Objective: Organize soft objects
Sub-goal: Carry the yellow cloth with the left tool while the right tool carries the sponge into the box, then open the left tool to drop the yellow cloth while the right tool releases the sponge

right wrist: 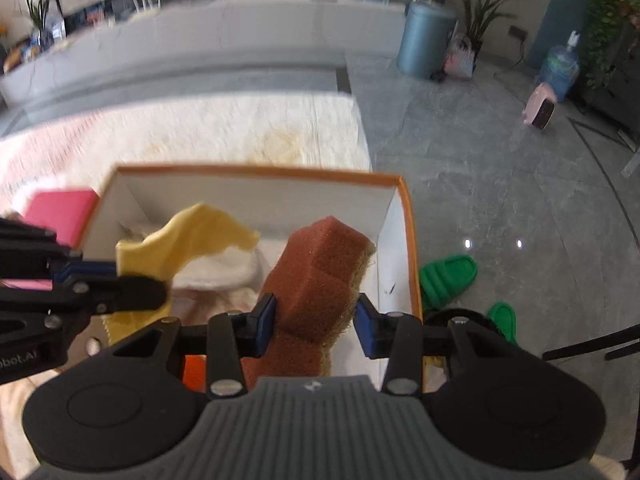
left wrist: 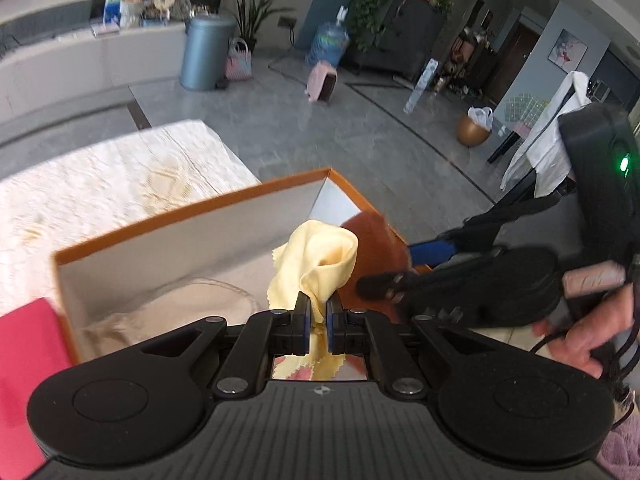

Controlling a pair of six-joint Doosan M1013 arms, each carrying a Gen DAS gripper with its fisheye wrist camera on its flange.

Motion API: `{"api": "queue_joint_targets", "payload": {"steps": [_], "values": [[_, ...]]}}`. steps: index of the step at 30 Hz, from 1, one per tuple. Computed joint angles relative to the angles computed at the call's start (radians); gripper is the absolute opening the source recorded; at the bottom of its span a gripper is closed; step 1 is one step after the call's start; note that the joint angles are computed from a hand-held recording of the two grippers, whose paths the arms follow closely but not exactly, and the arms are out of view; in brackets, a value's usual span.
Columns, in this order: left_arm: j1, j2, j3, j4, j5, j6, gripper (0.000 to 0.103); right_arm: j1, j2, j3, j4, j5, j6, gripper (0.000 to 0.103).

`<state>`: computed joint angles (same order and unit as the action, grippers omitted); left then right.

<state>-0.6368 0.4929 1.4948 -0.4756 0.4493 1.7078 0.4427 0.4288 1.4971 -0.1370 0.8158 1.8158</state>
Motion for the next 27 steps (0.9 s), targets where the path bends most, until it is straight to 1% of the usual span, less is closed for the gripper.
{"api": "queue_joint_targets", "payload": {"steps": [2,5,6,9,12,15,17,19,22,24,27], "values": [[0.004,0.024,-0.026,-0.001,0.027,-0.004,0.008,0.000,0.024,-0.012,-0.009,0.031,-0.023,0.042],[0.000,0.058,-0.066,0.062,0.059,-0.045,0.008,-0.002,0.051,-0.020,-0.009,0.057,-0.059,0.042],[0.001,0.067,-0.077,0.063,0.078,-0.040,0.008,-0.005,0.060,-0.026,0.001,0.067,-0.070,0.042],[0.001,0.087,-0.096,0.033,0.118,-0.016,0.008,-0.010,0.078,-0.034,0.005,0.081,-0.086,0.043],[0.008,0.099,-0.104,0.003,0.155,-0.020,0.008,-0.002,0.084,-0.035,-0.035,0.090,-0.091,0.045],[0.012,0.099,-0.100,-0.027,0.166,-0.019,0.011,0.009,0.079,-0.029,-0.084,0.091,-0.106,0.051],[0.014,0.098,-0.101,-0.038,0.176,-0.012,0.012,0.013,0.074,-0.026,-0.101,0.090,-0.111,0.057],[0.017,0.090,-0.093,-0.055,0.179,0.000,0.014,0.016,0.071,-0.026,-0.118,0.091,-0.111,0.058],[0.016,0.084,-0.095,-0.048,0.186,-0.007,0.024,0.025,0.066,-0.026,-0.155,0.101,-0.102,0.059],[0.016,0.076,-0.091,-0.053,0.182,-0.004,0.033,0.029,0.061,-0.027,-0.169,0.110,-0.094,0.059],[0.015,0.056,-0.075,-0.062,0.170,-0.001,0.038,0.035,0.051,-0.025,-0.186,0.115,-0.073,0.061]]}}
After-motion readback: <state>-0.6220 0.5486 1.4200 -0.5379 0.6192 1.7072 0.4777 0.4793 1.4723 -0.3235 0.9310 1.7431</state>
